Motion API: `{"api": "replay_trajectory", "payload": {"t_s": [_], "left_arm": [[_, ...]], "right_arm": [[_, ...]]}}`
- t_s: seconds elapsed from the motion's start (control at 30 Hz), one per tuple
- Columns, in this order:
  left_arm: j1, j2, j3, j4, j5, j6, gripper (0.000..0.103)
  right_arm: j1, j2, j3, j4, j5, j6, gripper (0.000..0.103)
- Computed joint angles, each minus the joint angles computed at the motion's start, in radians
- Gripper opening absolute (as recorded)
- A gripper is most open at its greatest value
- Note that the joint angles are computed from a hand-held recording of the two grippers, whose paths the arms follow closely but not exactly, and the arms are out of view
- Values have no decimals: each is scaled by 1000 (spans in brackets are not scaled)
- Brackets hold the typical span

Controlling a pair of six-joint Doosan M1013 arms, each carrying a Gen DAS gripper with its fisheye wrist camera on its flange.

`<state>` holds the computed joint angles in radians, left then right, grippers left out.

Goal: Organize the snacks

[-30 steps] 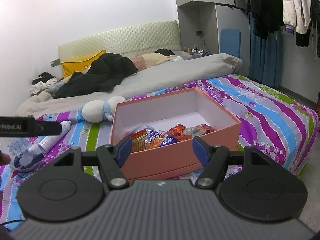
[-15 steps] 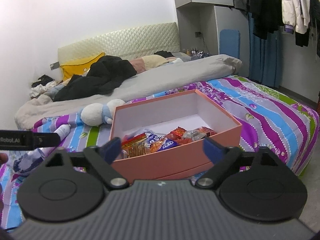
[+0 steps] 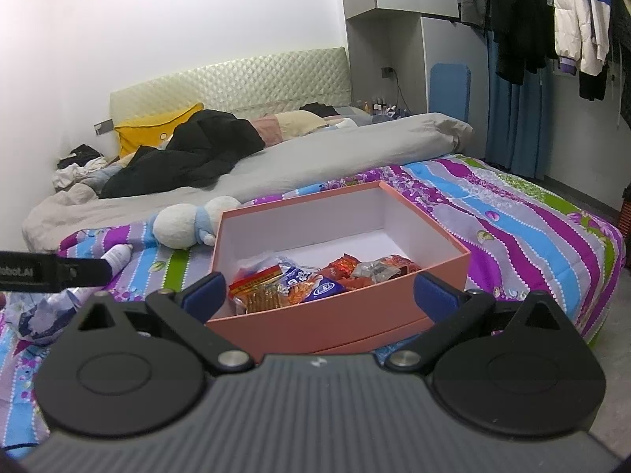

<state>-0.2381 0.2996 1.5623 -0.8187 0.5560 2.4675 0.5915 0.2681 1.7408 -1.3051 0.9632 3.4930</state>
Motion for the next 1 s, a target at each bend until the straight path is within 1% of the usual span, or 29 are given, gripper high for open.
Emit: {"api": "replay_trajectory", "payload": {"t_s": [0.37, 1.0], "left_arm": [[4, -1, -1, 3, 7, 0, 103], [7, -3, -2, -11, -6, 23, 103]], "right_arm": [[-1, 4, -3, 10, 0, -9, 103], [1, 1, 0, -5, 10, 6, 103]]}}
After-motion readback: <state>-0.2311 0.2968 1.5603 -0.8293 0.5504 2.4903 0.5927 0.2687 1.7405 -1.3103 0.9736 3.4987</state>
